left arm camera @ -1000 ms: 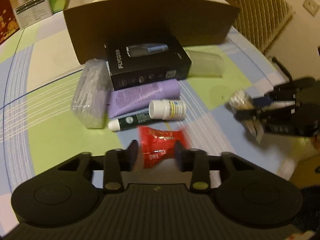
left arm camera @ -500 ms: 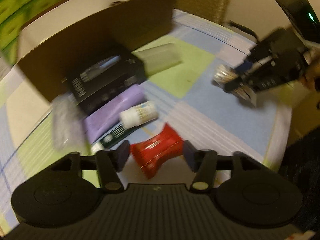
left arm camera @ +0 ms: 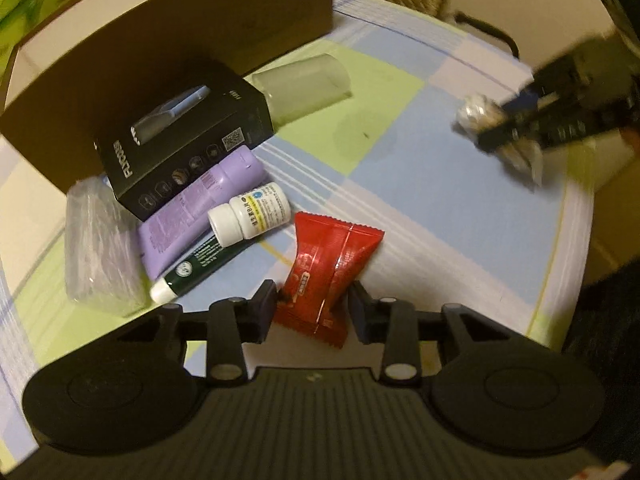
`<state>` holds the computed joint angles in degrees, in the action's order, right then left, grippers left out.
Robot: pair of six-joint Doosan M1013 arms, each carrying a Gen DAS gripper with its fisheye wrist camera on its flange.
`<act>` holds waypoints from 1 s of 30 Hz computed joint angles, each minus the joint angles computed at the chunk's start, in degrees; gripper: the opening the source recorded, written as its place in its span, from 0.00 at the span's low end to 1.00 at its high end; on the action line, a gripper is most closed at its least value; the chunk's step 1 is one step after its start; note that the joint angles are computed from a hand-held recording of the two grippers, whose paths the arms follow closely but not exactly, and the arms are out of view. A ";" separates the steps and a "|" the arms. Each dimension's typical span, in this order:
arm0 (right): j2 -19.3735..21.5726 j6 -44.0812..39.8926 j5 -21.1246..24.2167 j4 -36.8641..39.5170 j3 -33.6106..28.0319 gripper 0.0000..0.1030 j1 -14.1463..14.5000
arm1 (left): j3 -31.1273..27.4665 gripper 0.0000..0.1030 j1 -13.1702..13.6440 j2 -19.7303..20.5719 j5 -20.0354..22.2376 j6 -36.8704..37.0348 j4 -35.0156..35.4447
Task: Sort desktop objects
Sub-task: 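Carry the red packet and the swab pack up toward the box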
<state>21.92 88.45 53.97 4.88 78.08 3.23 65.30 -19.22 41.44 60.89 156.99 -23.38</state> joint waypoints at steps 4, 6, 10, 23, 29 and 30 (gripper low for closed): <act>0.33 -0.32 0.12 0.04 -0.31 0.24 0.06 | 0.46 0.45 -0.79 -0.01 -1.45 -2.04 0.45; 0.47 -0.28 0.08 0.24 -0.46 0.24 0.01 | 0.67 0.43 -1.10 -0.12 -1.58 -2.15 0.43; 0.54 -0.60 0.10 0.63 -0.44 0.24 -0.10 | 0.48 0.23 -1.25 0.00 -0.56 -3.63 -0.01; 0.80 -4.87 0.75 2.92 -1.52 0.22 -0.18 | 0.22 0.21 -0.56 -1.68 -1.09 -8.71 -1.96; 1.43 -8.29 0.01 5.77 -3.73 0.22 -0.27 | -2.34 0.21 -0.30 -1.80 -2.49 -11.35 -2.95; 1.65 -9.14 0.03 6.34 -4.35 0.22 -0.31 | -3.07 0.21 -0.28 -1.64 -2.57 -11.75 -3.20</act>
